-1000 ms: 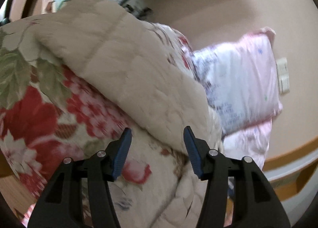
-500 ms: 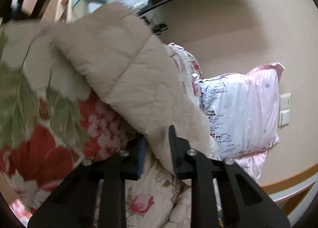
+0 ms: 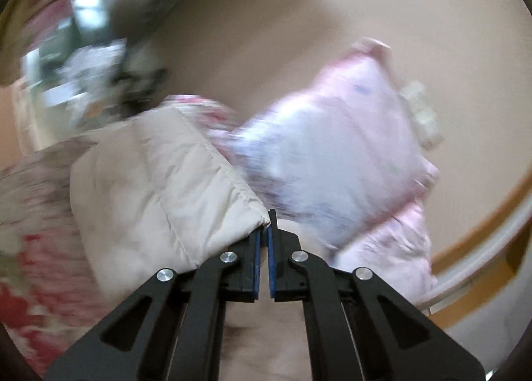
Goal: Fold large clothes
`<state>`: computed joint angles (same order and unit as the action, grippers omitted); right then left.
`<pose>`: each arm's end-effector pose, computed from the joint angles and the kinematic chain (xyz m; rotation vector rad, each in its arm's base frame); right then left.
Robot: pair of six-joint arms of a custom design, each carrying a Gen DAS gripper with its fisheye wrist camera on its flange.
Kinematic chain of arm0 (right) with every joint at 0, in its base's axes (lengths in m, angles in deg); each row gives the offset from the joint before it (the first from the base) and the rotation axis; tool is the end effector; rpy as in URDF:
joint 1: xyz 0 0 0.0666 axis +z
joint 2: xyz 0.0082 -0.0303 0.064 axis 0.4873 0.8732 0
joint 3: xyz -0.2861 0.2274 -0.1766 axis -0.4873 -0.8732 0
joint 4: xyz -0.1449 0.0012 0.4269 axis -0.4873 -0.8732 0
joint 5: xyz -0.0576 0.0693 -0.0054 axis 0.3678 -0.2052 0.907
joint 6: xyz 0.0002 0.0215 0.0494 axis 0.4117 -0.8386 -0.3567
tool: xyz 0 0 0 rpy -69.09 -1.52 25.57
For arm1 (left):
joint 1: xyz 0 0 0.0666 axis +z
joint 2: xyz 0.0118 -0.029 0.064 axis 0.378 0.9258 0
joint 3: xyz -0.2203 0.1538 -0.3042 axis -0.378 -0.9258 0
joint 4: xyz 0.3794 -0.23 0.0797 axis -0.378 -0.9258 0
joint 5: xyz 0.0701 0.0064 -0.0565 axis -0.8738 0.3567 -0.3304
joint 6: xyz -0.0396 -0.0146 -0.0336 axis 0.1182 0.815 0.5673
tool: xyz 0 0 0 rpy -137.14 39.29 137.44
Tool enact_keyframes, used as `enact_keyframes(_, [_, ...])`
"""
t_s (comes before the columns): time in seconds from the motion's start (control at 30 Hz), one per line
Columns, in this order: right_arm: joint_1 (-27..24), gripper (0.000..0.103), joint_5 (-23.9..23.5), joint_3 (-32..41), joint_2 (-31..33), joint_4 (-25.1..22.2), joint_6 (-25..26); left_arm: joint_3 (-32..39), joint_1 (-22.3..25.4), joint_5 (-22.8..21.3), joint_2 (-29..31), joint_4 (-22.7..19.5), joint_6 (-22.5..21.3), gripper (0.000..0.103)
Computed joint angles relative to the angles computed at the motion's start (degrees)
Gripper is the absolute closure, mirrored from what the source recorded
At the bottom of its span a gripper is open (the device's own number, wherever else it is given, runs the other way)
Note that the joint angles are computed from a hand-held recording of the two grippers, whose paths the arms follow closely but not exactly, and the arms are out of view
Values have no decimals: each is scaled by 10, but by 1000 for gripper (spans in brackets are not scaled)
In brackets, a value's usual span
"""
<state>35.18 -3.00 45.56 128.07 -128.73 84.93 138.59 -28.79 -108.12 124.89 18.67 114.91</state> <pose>0.5640 0.0795 0.6194 -0.5802 2.3766 0.7414 0.2761 -0.2951 0.6421 -1.0676 1.6555 -0.5206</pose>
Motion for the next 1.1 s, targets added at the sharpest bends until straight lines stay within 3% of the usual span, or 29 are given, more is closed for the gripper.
enact_keyframes(0.13, [-20,27,-6,-5,-1,7,-9,73,20,79,73,121,-177,101])
enact_keyframes(0.23, [-31,27,-3,-7,4,11,-18,133,31,154,138,161,-246,101])
enact_keyframes(0.33, [-44,27,4,-7,7,17,-33,184,37,227,198,171,-271,101])
enact_keyframes(0.43, [-52,27,7,-7,9,24,-41,249,41,309,268,141,-275,101])
enact_keyframes(0.57, [-57,27,22,-11,10,30,-46,368,42,401,376,39,-278,100])
enact_keyframes(0.63, [-57,27,28,-10,12,30,-45,401,43,428,405,4,-278,99])
enact_keyframes(0.7, [-55,27,34,-10,11,31,-42,397,44,449,406,2,-284,90])
enact_keyframes(0.77, [-49,27,44,-15,5,39,-29,376,42,458,390,15,-290,48])
enact_keyframes(0.83, [-42,27,47,-23,-4,50,-10,327,42,441,351,50,-305,34])
enact_keyframes(0.97, [-6,27,46,-77,-54,111,78,218,45,397,266,111,-286,33])
enact_keyframes(1.1, [50,34,69,-137,-100,152,191,124,58,343,191,111,-209,34])
